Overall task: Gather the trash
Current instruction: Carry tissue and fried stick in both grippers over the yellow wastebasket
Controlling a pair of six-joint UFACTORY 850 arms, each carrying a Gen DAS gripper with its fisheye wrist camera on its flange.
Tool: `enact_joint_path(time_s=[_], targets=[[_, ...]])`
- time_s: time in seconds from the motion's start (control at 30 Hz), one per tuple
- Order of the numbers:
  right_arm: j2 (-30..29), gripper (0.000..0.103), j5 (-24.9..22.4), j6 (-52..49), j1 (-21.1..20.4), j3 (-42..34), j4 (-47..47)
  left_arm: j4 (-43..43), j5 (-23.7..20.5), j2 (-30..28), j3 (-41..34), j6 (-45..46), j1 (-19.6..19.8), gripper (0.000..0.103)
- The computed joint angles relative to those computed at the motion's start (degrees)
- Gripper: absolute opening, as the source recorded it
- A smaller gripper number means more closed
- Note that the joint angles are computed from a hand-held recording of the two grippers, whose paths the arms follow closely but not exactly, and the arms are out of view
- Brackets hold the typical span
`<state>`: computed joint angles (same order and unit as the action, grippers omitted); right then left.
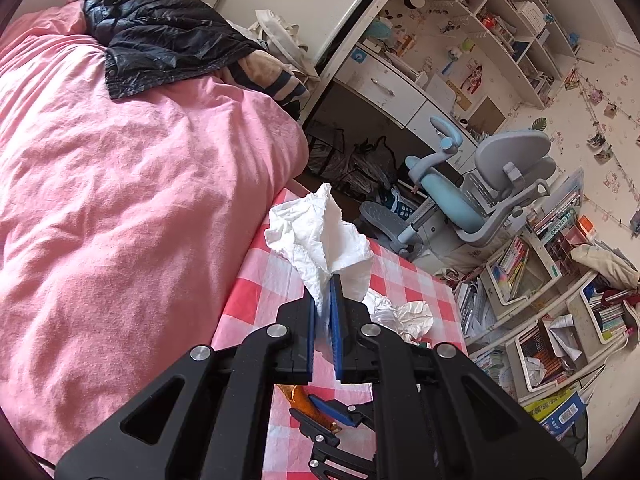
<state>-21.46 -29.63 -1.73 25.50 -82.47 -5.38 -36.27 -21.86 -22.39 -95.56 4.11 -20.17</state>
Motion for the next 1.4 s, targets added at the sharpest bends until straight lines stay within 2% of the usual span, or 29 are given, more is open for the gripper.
enact_joint_path(time_s=[0.4,0.53,0.7,1.0,1.07,1.27,1.4], targets=[[6.31,0.02,3.41,-8.23,-0.44,5.49,6.74,1.77,-0.49,-0.07,-0.69,-0.58,0.11,0.007],[10.93,0.02,5.36,-8.16,-1.43,9.13,6.93,5.47,-1.0,-0.5,-1.67,-1.57,-1.28,0.007],[18.41,0.02,7.54,-5.7,-4.8,14.98,6.03,7.86,-1.33,-0.56,-1.73,-0.14,-3.78,0.007],[34.3,0.02,9.32,-0.52,-14.71,26.98,4.39,-6.07,-3.34,0.02,-1.23,17.87,-9.71,0.007],[38.06,0.02,9.27,0.54,-17.44,29.83,4.12,-8.12,-5.53,-0.68,-2.41,21.55,-11.81,0.007],[47.92,0.02,7.89,-1.1,-27.28,37.71,7.6,-7.36,-10.47,-4.4,-7.58,26.51,-20.14,0.007],[53.2,0.02,6.47,-8.65,-35.85,42.95,15.65,-5.09,-14.47,-9.28,-13.79,27.39,-25.75,0.007]])
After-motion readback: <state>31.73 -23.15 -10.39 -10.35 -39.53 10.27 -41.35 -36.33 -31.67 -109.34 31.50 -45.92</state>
